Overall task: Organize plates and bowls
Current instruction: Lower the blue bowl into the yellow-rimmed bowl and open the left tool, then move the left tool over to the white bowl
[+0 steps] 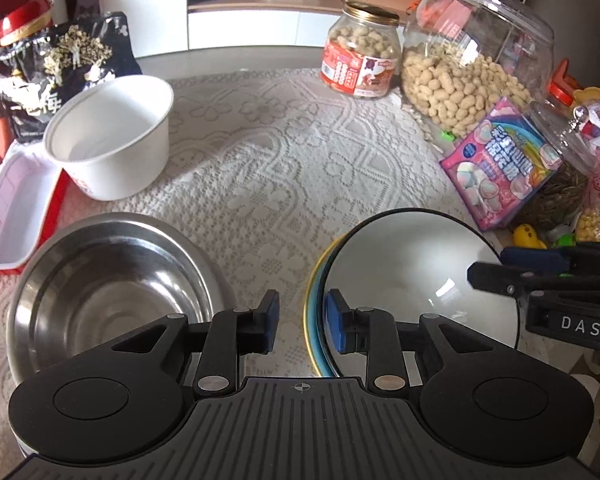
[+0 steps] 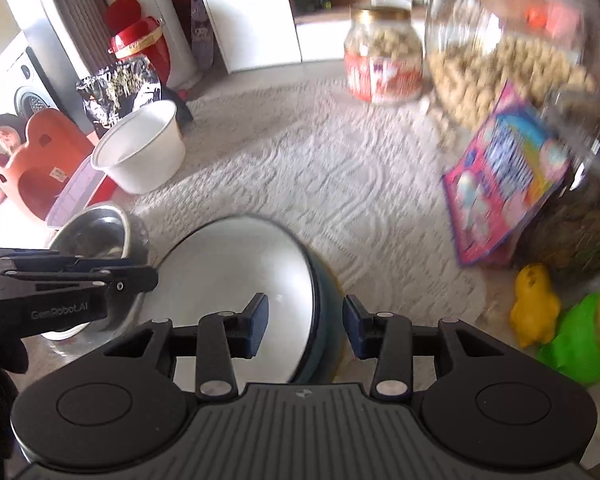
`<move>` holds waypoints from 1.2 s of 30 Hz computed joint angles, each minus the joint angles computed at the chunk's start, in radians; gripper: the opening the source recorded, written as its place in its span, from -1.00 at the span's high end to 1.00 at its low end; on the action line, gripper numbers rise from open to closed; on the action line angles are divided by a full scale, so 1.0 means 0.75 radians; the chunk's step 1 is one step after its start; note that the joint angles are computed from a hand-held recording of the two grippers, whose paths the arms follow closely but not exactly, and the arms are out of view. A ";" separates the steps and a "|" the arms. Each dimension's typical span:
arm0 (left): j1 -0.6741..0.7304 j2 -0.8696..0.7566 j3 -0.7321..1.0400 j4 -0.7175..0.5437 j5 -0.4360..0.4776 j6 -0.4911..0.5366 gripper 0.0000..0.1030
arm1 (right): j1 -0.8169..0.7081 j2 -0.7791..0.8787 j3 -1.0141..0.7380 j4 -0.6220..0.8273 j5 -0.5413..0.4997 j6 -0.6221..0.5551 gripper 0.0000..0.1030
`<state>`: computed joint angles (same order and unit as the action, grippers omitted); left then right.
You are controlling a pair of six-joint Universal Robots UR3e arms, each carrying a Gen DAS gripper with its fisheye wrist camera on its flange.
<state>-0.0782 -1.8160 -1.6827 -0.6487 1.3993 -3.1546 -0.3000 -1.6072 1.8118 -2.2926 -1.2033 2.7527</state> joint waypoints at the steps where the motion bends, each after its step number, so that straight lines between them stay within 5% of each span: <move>1: 0.000 -0.011 0.006 -0.008 -0.009 0.003 0.42 | 0.015 -0.013 0.032 -0.073 -0.032 -0.007 0.17; 4: -0.018 -0.040 0.019 -0.013 0.007 0.008 0.42 | 0.030 0.003 0.049 -0.138 -0.083 -0.015 0.07; 14: 0.000 -0.098 0.043 -0.041 -0.049 0.012 0.43 | -0.031 0.163 -0.061 0.146 0.027 0.045 0.07; 21: 0.043 -0.081 0.045 -0.060 -0.146 0.042 0.46 | -0.001 0.166 -0.069 0.100 -0.011 0.072 0.07; 27: 0.167 0.022 0.047 0.006 -0.300 0.135 0.46 | 0.120 0.138 -0.077 -0.158 -0.206 0.162 0.01; 29: 0.233 0.032 0.077 0.017 -0.368 0.179 0.46 | 0.175 0.165 -0.161 -0.169 -0.247 0.210 -0.19; 32: 0.384 0.026 0.091 0.060 -0.515 0.190 0.46 | 0.290 0.262 -0.354 -0.110 -0.306 0.279 -0.23; 36: 0.615 -0.046 0.124 0.096 -0.661 0.040 0.47 | 0.484 0.533 -0.793 0.108 -0.394 0.390 -0.24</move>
<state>0.3834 -1.8505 -1.5898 -0.5766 0.9035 -3.1243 0.0630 -1.2073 1.2170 -2.2115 -1.4991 3.0449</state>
